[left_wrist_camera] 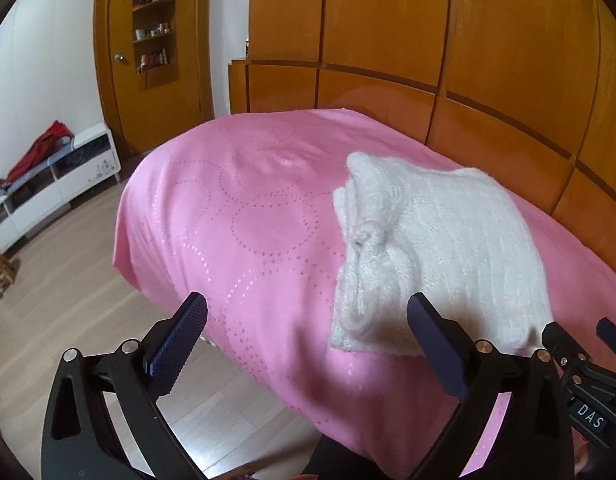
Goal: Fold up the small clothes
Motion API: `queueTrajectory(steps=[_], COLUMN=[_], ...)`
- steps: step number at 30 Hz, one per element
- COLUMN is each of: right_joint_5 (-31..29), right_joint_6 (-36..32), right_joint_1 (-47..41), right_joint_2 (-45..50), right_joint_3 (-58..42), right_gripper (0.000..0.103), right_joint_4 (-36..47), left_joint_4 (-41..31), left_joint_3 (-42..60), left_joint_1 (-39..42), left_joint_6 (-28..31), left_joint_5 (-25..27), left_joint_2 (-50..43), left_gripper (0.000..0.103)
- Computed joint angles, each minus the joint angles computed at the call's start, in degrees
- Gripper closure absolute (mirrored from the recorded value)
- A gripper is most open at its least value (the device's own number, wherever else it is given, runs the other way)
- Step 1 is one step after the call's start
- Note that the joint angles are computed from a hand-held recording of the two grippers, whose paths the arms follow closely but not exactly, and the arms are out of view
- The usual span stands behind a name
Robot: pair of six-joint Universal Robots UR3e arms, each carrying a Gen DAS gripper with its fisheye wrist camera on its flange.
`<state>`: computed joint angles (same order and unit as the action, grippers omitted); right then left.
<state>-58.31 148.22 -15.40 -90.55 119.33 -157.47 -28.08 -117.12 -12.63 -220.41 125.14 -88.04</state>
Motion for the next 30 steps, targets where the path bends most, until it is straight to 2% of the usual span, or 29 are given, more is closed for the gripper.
queueTrajectory(steps=[14,30], right_joint_5=[0.7,-0.1], right_joint_6=[1.8,2.1], right_joint_1=[-1.7,-0.5], right_joint_2=[-3.2,-3.1], right_joint_3=[2.5,2.9], right_gripper=[0.002,0.002], right_joint_4=[-3.8,-4.4], left_joint_4=[-0.6,-1.3], left_joint_3=[2.6,3.0], left_joint_1=[-5.5,-5.5], left_joint_6=[-1.3,-2.5], left_joint_5=[3.4,4.9], left_joint_2=[-1.9,-3.1], left_gripper=[0.004,0.004])
